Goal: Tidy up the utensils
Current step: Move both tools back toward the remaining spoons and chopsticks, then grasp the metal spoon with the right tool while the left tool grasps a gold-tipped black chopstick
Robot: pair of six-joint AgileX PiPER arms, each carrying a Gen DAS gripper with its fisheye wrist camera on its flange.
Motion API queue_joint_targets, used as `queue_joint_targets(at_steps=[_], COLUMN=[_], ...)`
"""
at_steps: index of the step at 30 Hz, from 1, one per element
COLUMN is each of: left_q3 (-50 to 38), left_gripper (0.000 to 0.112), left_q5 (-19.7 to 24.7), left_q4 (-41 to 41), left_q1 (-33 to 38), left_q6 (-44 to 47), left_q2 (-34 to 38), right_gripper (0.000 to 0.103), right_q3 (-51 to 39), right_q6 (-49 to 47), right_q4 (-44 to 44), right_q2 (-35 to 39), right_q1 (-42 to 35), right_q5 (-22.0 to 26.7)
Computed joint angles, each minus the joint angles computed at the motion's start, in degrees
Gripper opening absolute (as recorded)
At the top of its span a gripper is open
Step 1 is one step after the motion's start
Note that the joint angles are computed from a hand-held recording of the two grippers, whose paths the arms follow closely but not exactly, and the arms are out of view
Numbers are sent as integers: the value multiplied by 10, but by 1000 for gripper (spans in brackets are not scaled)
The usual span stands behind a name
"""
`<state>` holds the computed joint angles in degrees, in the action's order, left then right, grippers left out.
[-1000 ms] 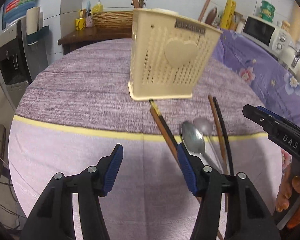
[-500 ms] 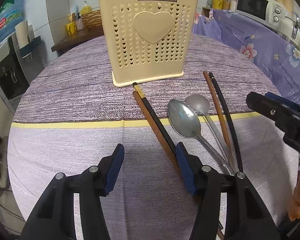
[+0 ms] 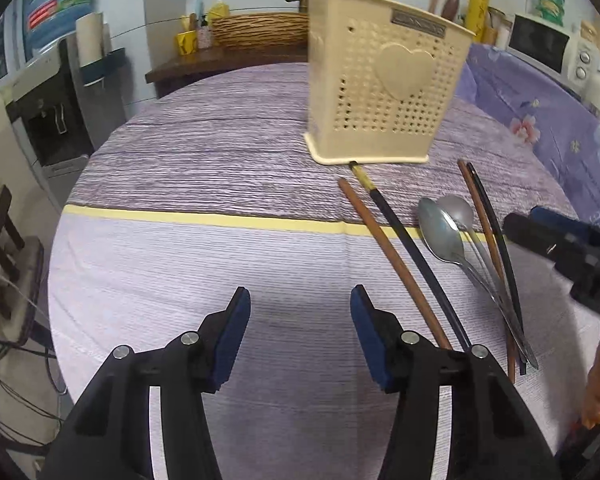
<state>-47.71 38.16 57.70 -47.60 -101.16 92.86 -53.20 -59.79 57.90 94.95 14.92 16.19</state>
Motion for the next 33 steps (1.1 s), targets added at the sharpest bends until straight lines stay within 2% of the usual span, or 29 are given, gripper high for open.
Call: queue_joint_targets(at_steps=[2,5,8,12,14,20,29,31,33], left_q3=[8,23,30,35,41,44,40,36,32], left_gripper=[52,52,52,52,52,52,52,52,52], left_q5=[4,1,-15,-21,-24,-27,-34,-33,-33], left_q4=[5,20,22,27,30,33,30,29,26], left_q1=[-3,-4,3,3,4,5,4,4,5], left_q6=[-12,-35,-42,-50,-53,-60,-59,-56,-51], left_q2=[-12,-25,-30,-31,-36,-39,-34,-30,-28], right_gripper=[56,55,50,49,48,47,46,38,38], right_q3=[-10,-25,-41,-61,-63,-79,-107,-108,-107], right_q6=[27,88,192,263,266,361,457,448,460], right_q4=[-43,-123,-227,-288,-289,-384,-471,-461,-472], right_q2=[11,27,46,67,72,94,111,111,111], right_q1=[21,51,74,79,80,92,101,104,107], right_q5=[1,1,-13,-7,-10,-17,-12,-10,-13])
